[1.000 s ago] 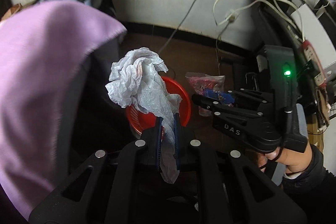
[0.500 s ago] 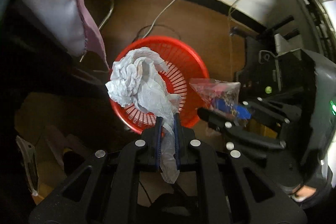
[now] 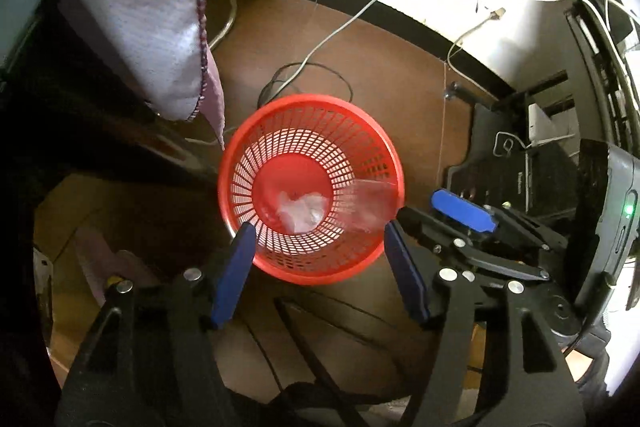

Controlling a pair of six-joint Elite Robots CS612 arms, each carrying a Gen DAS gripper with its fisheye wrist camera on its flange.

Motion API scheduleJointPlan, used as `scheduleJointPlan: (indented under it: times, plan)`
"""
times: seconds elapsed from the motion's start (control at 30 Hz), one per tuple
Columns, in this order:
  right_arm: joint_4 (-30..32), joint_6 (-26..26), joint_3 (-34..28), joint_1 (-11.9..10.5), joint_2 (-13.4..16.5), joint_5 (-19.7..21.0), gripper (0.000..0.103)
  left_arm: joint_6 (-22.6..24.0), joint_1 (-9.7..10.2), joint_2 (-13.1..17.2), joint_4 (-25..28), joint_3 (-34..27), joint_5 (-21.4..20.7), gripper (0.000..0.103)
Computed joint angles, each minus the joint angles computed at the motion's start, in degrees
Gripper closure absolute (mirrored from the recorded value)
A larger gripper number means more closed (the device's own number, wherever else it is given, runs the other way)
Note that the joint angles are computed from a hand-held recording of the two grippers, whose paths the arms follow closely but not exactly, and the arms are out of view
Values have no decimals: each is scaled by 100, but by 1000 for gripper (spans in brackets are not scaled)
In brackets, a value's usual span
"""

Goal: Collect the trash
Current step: 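Move both open tools back to the trash pile on the table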

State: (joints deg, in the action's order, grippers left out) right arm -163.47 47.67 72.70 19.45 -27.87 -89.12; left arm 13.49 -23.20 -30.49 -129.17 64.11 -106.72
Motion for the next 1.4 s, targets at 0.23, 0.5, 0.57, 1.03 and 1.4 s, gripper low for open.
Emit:
scheduleJointPlan:
  times: [0.23, 0.5, 0.57, 1.03, 1.4]
  plan:
    - [264, 7, 15, 40, -89, -229, 49, 117, -14, -231, -289, 343, 197, 35]
    - [1240, 217, -45, 113, -295, -864, 31, 60, 13, -579, -760, 852, 406, 29]
    - [1560, 331, -84, 131, -349, -1028, 30, 149, 6, -741, -1004, 1094, 408, 26]
    - [1640, -22, -578, 514, -506, -1810, 19, 331, 378, -1778, -2263, 2076, 221, 14]
    - [1746, -755, -1603, 804, -278, -2088, 15, -219, 969, -1955, -2723, 1908, 118, 10]
